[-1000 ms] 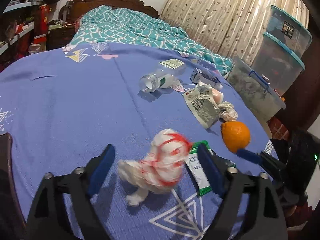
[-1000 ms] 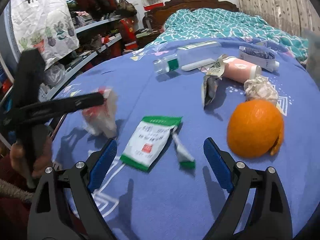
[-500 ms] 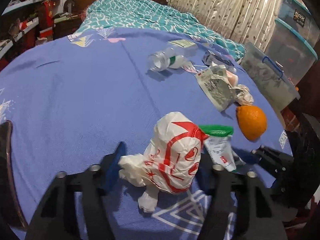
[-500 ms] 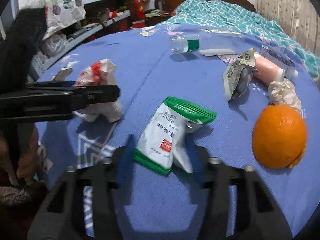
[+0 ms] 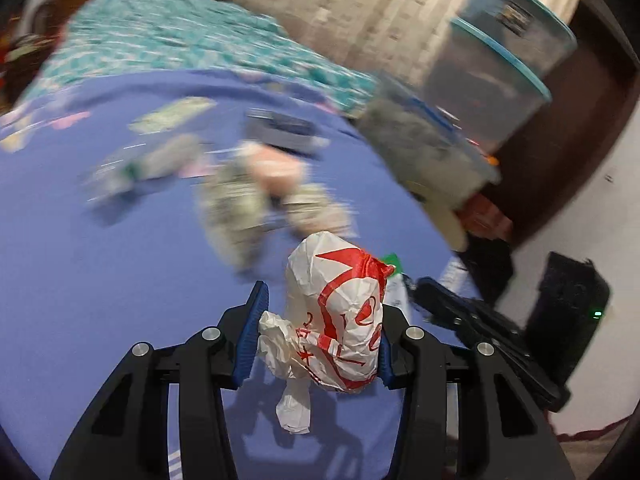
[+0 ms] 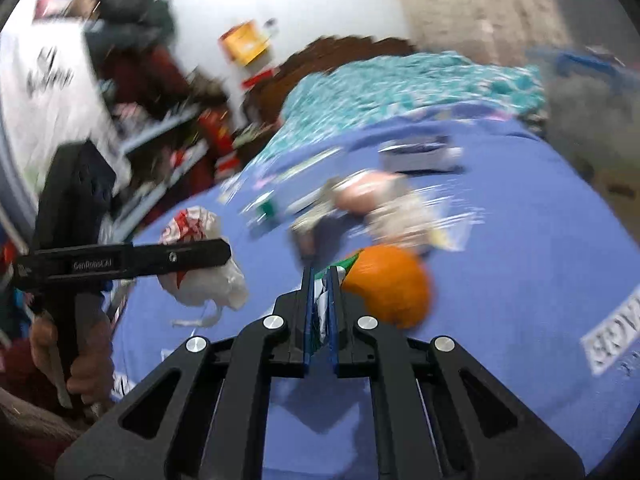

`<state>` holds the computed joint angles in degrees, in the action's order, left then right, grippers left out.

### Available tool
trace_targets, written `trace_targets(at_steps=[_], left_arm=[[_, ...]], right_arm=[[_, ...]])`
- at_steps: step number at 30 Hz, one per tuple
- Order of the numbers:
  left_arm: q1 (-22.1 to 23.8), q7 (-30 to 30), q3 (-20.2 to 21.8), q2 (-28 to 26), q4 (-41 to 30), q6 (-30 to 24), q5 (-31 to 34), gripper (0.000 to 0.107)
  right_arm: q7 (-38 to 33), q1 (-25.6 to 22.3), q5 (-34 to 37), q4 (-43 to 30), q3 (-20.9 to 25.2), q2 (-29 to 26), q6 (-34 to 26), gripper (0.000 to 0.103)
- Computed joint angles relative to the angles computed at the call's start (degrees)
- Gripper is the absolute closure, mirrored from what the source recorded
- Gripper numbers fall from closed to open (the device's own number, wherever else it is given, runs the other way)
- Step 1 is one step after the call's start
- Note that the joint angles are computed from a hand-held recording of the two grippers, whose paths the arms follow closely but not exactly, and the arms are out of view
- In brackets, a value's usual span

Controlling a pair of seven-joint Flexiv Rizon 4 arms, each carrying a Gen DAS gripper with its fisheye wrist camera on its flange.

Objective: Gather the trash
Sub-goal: 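Carry the paper and packet to the bin and release both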

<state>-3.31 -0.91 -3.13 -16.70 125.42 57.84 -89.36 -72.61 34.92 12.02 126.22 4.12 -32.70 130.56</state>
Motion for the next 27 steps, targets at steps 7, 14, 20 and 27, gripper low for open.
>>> trace_targets(at_steps=[7,14,20,27], left_arm=[[-3.2,-10.0,-5.0,-6.4,-10.1,-1.8,13.6,0.063],[-5.8,-28.1,-8.1,-19.5,-26.8,-2.7,33.9,0.063],[-10.1,-40.6,-9.1,-31.5,-45.4,-5.8,47.7,0.063],[-14.3,-48.6,-10.2,-40.2,-59.4,-5.2,58.1,0.044]], right_arm=[[4.1,-9.6,0.5,3.8,-0.1,0.6,7.0,0.095],[10.5,-21.9,-8.1,1.1,-1.3,-1.8,5.4,0.095],[13.0,-27.1,-8.7,-3.3,-4.9,-3.8,1.7,0.095],[17.9,-33.9,-11.4,-8.4,-4.5,-6.8,-2.3,0.091]])
